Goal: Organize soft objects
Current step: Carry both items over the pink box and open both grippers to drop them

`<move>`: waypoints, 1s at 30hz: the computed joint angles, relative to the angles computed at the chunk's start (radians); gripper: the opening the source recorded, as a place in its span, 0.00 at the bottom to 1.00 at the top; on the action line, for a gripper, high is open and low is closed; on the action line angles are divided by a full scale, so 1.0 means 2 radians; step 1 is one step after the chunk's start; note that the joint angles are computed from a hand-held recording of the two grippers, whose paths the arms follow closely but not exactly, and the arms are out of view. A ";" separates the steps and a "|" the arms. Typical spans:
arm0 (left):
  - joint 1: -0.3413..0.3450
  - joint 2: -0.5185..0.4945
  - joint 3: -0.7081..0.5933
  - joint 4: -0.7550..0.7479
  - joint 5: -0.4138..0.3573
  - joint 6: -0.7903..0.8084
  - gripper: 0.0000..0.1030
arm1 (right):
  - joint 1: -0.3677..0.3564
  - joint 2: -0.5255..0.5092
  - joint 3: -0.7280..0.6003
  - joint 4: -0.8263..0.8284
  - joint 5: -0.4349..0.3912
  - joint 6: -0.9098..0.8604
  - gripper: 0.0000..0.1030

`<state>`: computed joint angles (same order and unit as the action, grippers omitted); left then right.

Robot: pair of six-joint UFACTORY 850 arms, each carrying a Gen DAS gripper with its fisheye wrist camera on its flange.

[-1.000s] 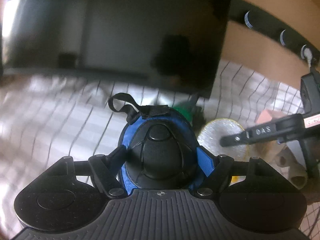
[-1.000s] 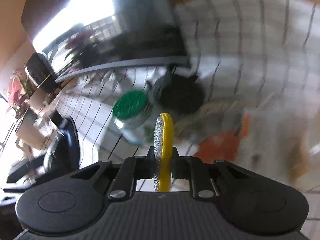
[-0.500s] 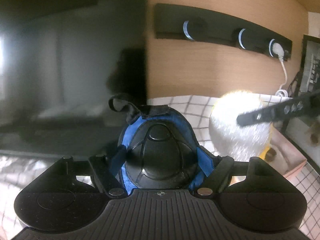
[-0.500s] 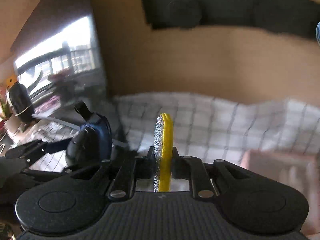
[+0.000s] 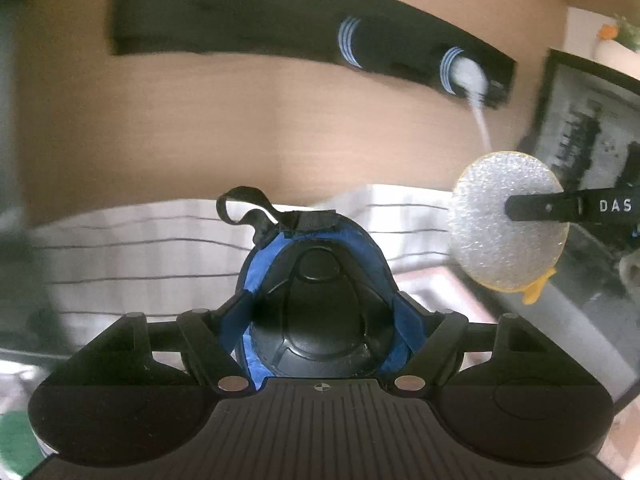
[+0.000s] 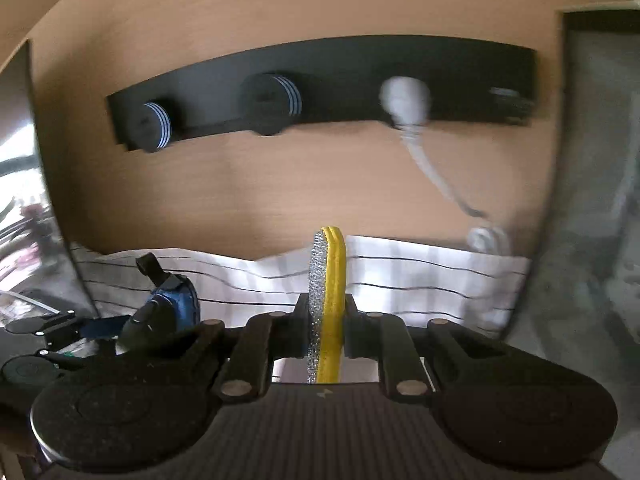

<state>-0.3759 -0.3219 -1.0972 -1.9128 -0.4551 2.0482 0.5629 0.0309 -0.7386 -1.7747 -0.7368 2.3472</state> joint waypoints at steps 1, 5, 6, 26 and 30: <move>-0.007 -0.005 -0.007 0.013 -0.001 -0.012 0.79 | -0.004 0.006 0.007 0.000 -0.001 0.004 0.14; -0.037 -0.038 -0.048 0.079 -0.010 -0.087 0.79 | -0.012 0.029 0.032 0.012 -0.010 0.005 0.14; -0.043 -0.049 -0.062 0.101 -0.015 -0.117 0.79 | -0.013 0.033 0.036 0.015 -0.014 0.003 0.14; -0.029 -0.049 -0.052 0.062 -0.040 -0.166 0.74 | -0.044 -0.023 0.015 0.032 0.009 -0.035 0.14; -0.019 -0.012 -0.003 0.066 -0.042 -0.140 0.74 | -0.043 -0.101 -0.023 0.076 -0.030 -0.114 0.14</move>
